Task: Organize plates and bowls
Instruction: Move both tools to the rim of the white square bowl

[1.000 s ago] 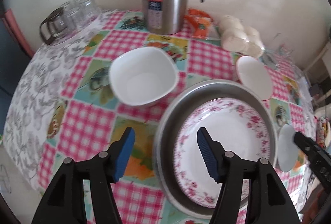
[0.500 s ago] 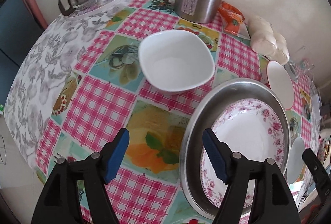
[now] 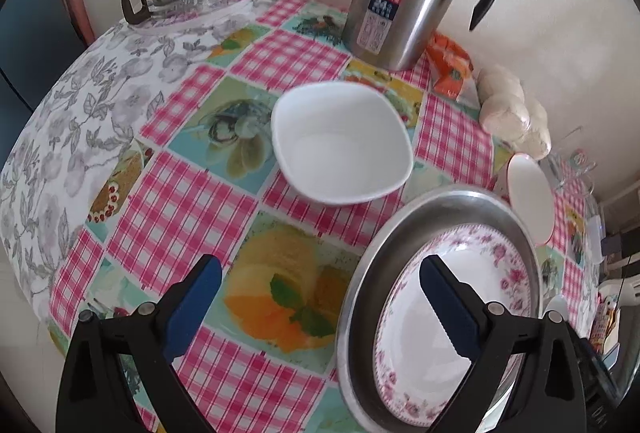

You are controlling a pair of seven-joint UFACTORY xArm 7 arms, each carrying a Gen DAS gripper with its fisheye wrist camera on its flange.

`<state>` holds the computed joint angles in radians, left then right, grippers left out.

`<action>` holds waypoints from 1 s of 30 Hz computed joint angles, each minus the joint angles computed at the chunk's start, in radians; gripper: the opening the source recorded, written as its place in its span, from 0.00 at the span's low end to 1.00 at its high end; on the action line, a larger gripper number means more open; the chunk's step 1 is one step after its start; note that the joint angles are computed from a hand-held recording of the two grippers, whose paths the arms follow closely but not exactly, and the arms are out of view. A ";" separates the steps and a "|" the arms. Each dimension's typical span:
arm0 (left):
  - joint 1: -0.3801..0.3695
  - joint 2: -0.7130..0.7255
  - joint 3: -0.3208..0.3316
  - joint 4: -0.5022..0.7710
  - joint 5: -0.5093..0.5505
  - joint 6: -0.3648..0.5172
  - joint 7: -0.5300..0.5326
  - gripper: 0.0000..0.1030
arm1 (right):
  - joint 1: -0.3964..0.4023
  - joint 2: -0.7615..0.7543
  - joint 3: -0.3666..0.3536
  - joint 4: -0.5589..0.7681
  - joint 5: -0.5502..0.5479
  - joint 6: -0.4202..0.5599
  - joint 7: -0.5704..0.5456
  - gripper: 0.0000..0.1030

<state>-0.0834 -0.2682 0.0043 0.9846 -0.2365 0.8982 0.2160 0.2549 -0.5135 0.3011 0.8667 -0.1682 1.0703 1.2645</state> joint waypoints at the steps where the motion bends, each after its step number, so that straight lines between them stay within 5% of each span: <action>1: 0.000 0.003 0.000 0.002 -0.003 -0.008 -0.003 0.96 | 0.000 0.003 0.001 0.000 -0.004 -0.006 -0.001 1.00; 10: -0.009 0.024 0.013 0.003 -0.096 -0.138 0.000 0.97 | -0.022 0.013 0.031 -0.010 -0.077 -0.045 0.052 1.00; 19: -0.018 0.056 0.017 0.023 -0.148 -0.265 0.016 0.97 | -0.038 0.026 0.049 -0.039 -0.167 -0.193 0.069 1.00; 25: -0.010 0.096 0.022 0.066 -0.162 -0.271 0.022 0.97 | -0.035 0.066 0.049 -0.027 -0.196 -0.190 0.077 1.00; 30: 0.001 0.143 0.035 0.138 -0.247 -0.187 0.079 0.97 | -0.023 0.081 0.019 -0.035 -0.166 -0.229 0.077 1.00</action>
<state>-0.0827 -0.1249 0.0390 1.1228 -0.4839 0.7115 0.2950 0.2323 -0.4328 0.3198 0.8319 -0.3342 0.8413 1.3419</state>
